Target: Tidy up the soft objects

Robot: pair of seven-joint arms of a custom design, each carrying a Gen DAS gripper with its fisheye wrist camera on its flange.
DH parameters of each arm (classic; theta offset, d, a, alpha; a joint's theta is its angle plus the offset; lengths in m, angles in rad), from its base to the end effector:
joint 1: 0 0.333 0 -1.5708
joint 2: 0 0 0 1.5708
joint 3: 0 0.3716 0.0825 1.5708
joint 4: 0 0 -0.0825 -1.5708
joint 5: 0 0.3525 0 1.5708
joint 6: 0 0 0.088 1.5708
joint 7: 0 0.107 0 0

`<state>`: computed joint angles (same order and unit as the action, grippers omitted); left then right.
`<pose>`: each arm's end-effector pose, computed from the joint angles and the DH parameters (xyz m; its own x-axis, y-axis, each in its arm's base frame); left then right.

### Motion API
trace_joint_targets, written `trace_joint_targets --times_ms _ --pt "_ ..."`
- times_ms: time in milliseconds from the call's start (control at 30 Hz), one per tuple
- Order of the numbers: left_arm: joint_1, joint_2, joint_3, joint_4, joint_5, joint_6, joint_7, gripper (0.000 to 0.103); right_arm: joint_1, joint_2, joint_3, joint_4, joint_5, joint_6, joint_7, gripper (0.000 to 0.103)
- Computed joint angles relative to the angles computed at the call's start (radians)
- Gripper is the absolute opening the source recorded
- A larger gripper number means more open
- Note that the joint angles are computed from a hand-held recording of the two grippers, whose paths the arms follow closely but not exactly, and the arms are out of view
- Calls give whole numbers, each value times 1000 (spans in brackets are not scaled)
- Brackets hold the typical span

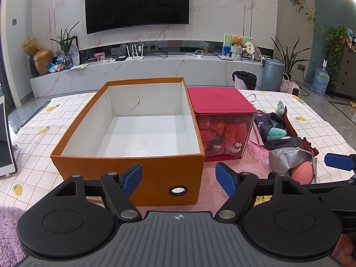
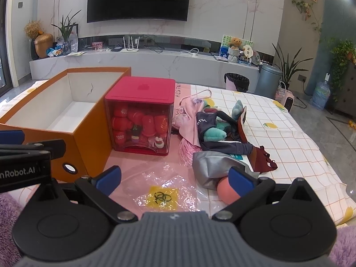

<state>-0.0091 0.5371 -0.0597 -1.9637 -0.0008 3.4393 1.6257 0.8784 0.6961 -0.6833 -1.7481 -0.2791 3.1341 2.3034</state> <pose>0.6750 -0.0391 0.3851 -0.0920 -0.9957 -0.0133 -0.5867 0.0650 -0.8072 0.6680 0.2761 0.3909 0.0112 -0.9972 0.0746 -0.6298 -0.0650 -0.7740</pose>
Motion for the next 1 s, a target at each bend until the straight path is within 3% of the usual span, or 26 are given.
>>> trace_joint_targets --times_ms 1000 --pt "-12 0 12 -3 -4 -6 1 88 -13 -1 13 18 -70 -34 44 100"
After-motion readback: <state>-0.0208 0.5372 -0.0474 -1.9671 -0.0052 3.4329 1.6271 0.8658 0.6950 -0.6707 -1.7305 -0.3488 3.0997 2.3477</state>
